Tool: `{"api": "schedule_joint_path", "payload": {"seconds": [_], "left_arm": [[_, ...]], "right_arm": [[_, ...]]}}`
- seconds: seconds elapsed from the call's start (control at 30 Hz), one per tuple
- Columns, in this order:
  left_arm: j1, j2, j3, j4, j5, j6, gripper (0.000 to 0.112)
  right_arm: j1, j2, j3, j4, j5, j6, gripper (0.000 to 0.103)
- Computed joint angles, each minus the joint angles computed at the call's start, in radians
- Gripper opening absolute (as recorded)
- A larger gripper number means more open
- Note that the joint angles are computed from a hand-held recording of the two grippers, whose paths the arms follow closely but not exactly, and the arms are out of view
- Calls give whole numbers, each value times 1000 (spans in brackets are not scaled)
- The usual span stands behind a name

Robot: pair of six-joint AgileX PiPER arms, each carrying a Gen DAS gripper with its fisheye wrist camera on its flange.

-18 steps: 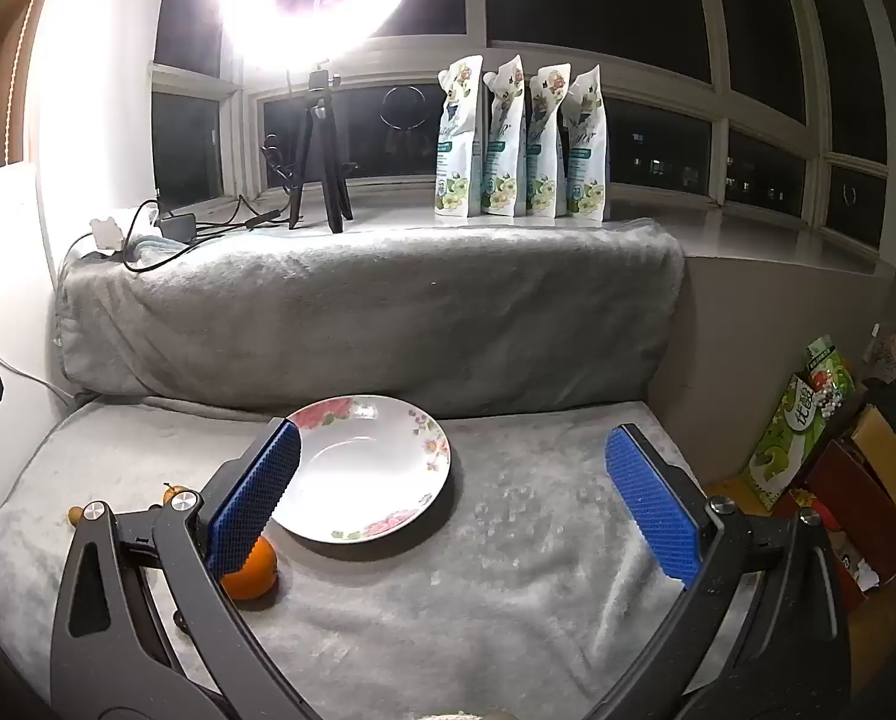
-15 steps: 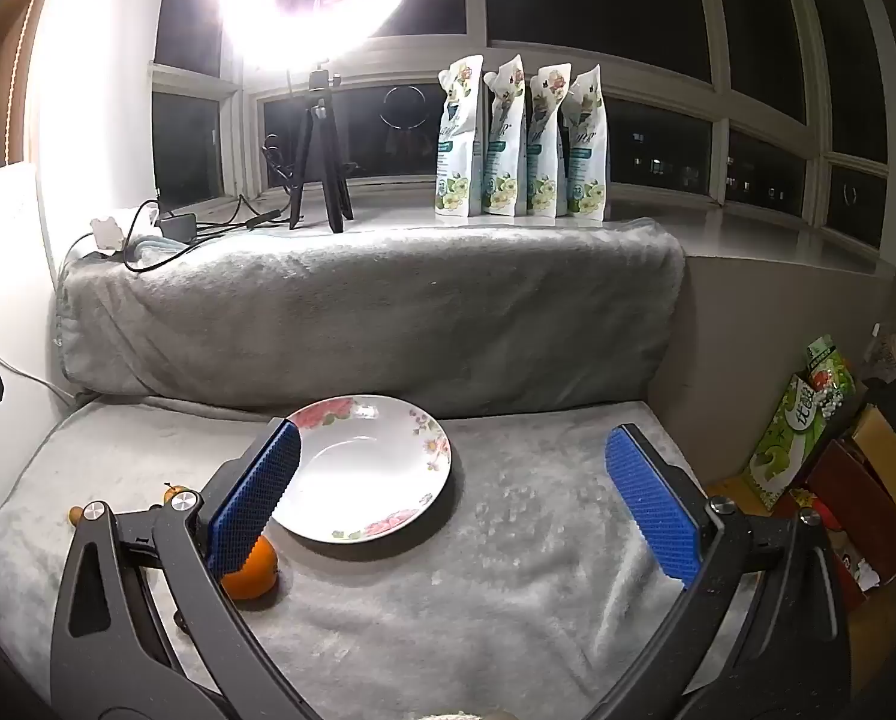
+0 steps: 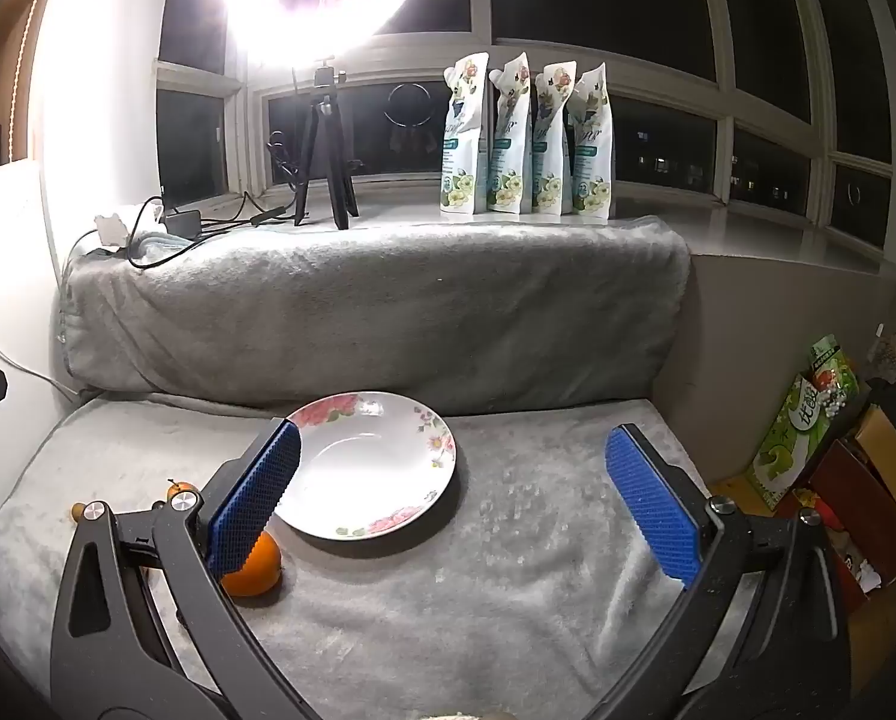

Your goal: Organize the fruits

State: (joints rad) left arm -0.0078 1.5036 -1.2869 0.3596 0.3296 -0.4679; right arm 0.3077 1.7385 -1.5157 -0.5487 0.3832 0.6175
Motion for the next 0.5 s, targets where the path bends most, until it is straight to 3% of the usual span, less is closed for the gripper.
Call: {"api": "schedule_joint_path", "payload": {"seconds": [0.33,0.5], "left_arm": [[-3,4,6,4,-9,-5,97],[0,12,0,-107,-7,102,96]], "right_arm": [[6,0,7,20,-4,-11,103],[-21,14,-7,215,-10,-187,103]]}}
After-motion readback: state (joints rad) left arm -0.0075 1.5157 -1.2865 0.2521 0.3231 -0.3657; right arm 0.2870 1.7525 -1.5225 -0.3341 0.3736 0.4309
